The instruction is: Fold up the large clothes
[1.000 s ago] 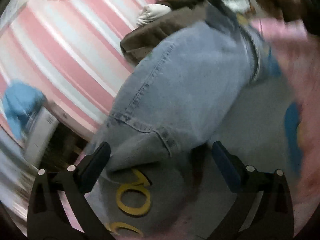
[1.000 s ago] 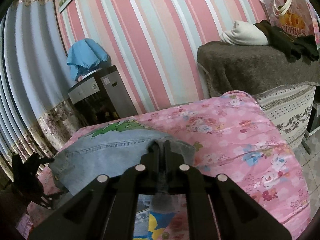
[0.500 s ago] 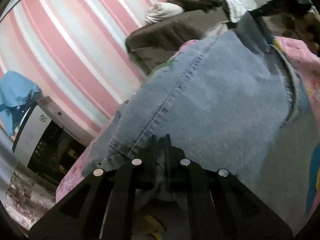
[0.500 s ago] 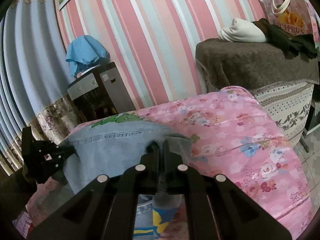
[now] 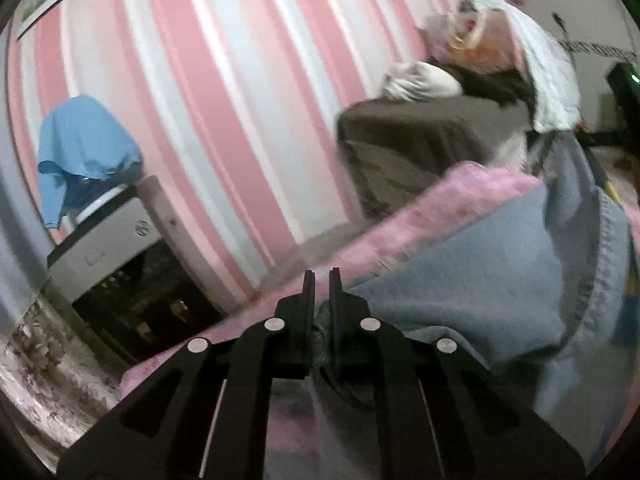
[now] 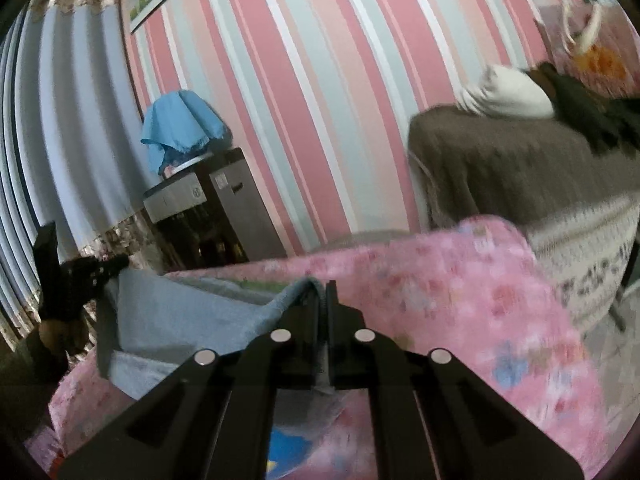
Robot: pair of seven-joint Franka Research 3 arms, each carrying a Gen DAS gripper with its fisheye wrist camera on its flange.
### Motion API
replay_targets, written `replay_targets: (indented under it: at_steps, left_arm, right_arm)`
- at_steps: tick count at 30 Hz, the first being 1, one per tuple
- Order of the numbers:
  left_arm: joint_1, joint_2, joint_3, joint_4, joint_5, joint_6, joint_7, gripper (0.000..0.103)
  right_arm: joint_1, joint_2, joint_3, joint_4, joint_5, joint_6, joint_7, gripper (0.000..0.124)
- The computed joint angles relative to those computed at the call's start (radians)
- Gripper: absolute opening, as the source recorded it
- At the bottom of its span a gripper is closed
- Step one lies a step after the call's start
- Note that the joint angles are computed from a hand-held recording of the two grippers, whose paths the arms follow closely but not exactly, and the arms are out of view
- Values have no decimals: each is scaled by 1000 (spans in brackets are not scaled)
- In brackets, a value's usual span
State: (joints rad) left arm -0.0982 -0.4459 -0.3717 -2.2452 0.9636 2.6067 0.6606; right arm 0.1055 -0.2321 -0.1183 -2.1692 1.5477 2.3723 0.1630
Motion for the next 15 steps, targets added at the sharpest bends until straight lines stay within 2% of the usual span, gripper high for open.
replay_targets:
  at_steps: [3, 7, 11, 13, 14, 15]
  left_arm:
    - [43, 100, -7, 131, 48, -68, 10, 6]
    - [52, 281, 26, 334, 98, -174, 22, 6]
    - [25, 419, 75, 473, 95, -268, -20, 11]
    - [-13, 489, 107, 541, 108, -384, -48, 10]
    - [-4, 512, 113, 560, 54, -395, -42, 11]
    - [-8, 519, 129, 565, 11, -394, -27, 14]
  right_arm:
    - [12, 84, 23, 132, -27, 19, 57, 3]
    - [27, 234, 79, 343, -126, 119, 180, 3]
    - [39, 404, 129, 541, -349, 222, 419, 3]
    - [48, 456, 139, 586, -480, 258, 539, 6]
    - [66, 488, 130, 607, -592, 278, 644, 18]
    - [79, 517, 114, 628, -696, 262, 745, 49]
